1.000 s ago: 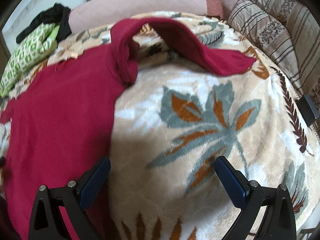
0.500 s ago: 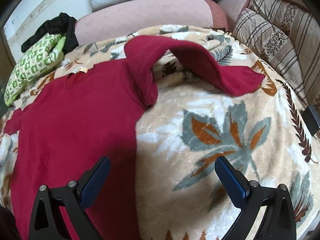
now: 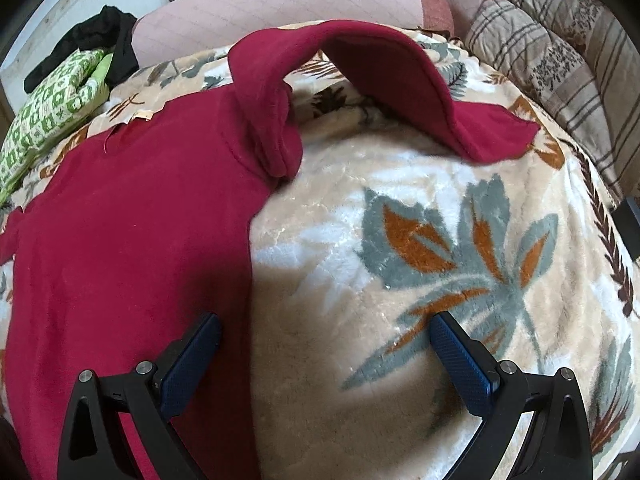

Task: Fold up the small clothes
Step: 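Grasp the red sweater's sleeve cuff with the left gripper and lift it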

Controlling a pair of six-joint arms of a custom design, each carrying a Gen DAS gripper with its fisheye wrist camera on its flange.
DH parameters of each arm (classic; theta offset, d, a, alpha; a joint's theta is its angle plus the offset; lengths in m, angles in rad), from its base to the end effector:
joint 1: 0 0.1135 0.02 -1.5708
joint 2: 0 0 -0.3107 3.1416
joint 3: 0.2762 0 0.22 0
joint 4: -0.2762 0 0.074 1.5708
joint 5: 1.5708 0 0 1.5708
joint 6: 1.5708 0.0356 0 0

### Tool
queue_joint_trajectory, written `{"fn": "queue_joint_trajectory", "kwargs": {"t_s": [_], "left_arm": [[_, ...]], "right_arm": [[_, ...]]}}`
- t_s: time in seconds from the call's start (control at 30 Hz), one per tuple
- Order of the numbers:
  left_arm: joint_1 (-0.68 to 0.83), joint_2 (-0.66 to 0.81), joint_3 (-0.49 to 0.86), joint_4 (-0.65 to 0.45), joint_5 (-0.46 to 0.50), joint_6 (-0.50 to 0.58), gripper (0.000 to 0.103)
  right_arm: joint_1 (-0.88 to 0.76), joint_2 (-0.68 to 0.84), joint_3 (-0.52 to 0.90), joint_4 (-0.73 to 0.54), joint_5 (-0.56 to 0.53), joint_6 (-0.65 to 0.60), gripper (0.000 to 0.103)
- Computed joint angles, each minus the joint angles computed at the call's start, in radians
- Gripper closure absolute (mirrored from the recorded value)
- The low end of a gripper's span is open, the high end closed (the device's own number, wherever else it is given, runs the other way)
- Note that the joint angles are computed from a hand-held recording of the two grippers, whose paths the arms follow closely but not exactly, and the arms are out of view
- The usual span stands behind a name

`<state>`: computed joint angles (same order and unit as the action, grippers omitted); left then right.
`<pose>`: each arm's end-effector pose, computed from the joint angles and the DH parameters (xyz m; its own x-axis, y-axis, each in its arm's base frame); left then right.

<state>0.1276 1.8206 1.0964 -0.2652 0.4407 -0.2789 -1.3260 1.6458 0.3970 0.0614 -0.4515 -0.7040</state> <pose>0.3525 0.0299 0.2305 -0.8292 -0.3574 -0.4298 -0.1154 0.8618 -0.4939 0.0652 -0.1969 0.1432 -0.7108 0.4422 -0.5470 0.4898 0.8693 0.0663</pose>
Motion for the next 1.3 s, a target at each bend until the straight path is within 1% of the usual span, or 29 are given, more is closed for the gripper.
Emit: {"fn": "queue_joint_trajectory", "kwargs": {"t_s": [0.03, 0.13, 0.17, 0.23, 0.3, 0.37, 0.43, 0.47, 0.5, 0.53, 0.57, 0.6, 0.67, 0.7, 0.73, 0.8, 0.83, 0.9, 1.0, 1.07, 1.1, 1.13, 1.2, 1.23, 1.3], "left_arm": [[0.022, 0.041, 0.009, 0.025, 0.045, -0.026, 0.005], [0.039, 0.144, 0.048, 0.048, 0.161, -0.079, 0.005], [0.034, 0.162, 0.047, 0.073, 0.168, -0.097, 0.005], [0.026, 0.17, 0.004, 0.2, 0.166, -0.16, 0.004], [0.035, 0.191, -0.016, 0.32, 0.19, -0.248, 0.003], [0.041, 0.215, -0.006, 0.385, 0.192, -0.326, 0.003], [0.039, 0.222, 0.003, 0.42, 0.173, -0.368, 0.005], [0.039, 0.217, -0.002, 0.431, 0.157, -0.379, 0.018], [0.04, 0.209, -0.012, 0.436, 0.139, -0.393, 0.044], [0.043, 0.205, -0.02, 0.435, 0.133, -0.398, 0.057], [0.042, 0.199, -0.022, 0.412, 0.114, -0.397, 0.082], [0.034, 0.193, -0.013, 0.357, 0.08, -0.378, 0.098], [0.002, 0.166, 0.0, 0.264, -0.003, -0.291, 0.098], [-0.027, 0.121, -0.016, 0.246, -0.076, -0.237, 0.098], [-0.05, 0.074, -0.038, 0.258, -0.122, -0.217, 0.098], [-0.106, -0.029, -0.086, 0.292, -0.179, -0.192, 0.098], [-0.157, -0.094, -0.106, 0.305, -0.198, -0.175, 0.098], [-0.279, -0.186, -0.117, 0.302, -0.19, -0.164, 0.098], [-0.528, -0.243, -0.102, 0.314, -0.188, -0.193, 0.098], [-0.704, -0.217, -0.081, 0.367, -0.222, -0.234, 0.098], [-0.797, -0.178, -0.065, 0.406, -0.245, -0.267, 0.098], [-0.855, -0.142, -0.044, 0.426, -0.261, -0.287, 0.098], [-0.952, -0.054, 0.007, 0.458, -0.303, -0.324, 0.098], [-0.981, 0.004, 0.045, 0.472, -0.303, -0.361, 0.098], [-1.041, 0.127, 0.146, 0.477, -0.323, -0.425, 0.098]], "right_arm": [[0.007, 0.001, -0.008, 0.017, 0.001, 0.007, 0.0], [0.025, 0.004, -0.031, 0.07, 0.009, 0.025, 0.0], [0.029, 0.006, -0.035, 0.079, 0.009, 0.028, 0.0], [0.035, 0.009, -0.038, 0.093, 0.012, 0.033, 0.0], [0.037, 0.01, -0.041, 0.101, 0.011, 0.033, 0.0], [0.037, 0.011, -0.043, 0.107, 0.011, 0.033, 0.0], [0.041, 0.013, -0.044, 0.113, 0.012, 0.036, 0.0], [0.043, 0.013, -0.044, 0.114, 0.014, 0.037, 0.0], [0.043, 0.015, -0.043, 0.114, 0.014, 0.037, 0.0], [0.046, 0.013, -0.044, 0.115, 0.015, 0.04, 0.0], [0.047, 0.013, -0.044, 0.116, 0.016, 0.041, 0.0], [0.046, 0.012, -0.045, 0.116, 0.016, 0.041, 0.0], [0.051, 0.013, -0.045, 0.118, 0.019, 0.045, 0.0], [0.049, 0.014, -0.044, 0.117, 0.019, 0.044, 0.0], [0.051, 0.012, -0.044, 0.116, 0.02, 0.046, 0.0], [0.052, 0.01, -0.04, 0.106, 0.019, 0.048, 0.0], [0.049, 0.008, -0.035, 0.093, 0.017, 0.047, 0.0], [0.046, 0.001, -0.025, 0.063, 0.017, 0.045, 0.0], [0.036, -0.008, -0.005, 0.006, 0.01, 0.035, 0.0], [0.025, -0.016, 0.007, -0.031, 0.003, 0.026, 0.0], [0.012, -0.019, 0.017, -0.057, -0.006, 0.016, 0.0], [0.0, -0.024, 0.024, -0.078, -0.015, 0.007, 0.0], [-0.031, -0.028, 0.038, -0.119, -0.036, -0.017, 0.0], [-0.047, -0.031, 0.044, -0.132, -0.044, -0.027, 0.0], [-0.074, -0.026, 0.06, -0.152, -0.052, -0.039, 0.0]]}}
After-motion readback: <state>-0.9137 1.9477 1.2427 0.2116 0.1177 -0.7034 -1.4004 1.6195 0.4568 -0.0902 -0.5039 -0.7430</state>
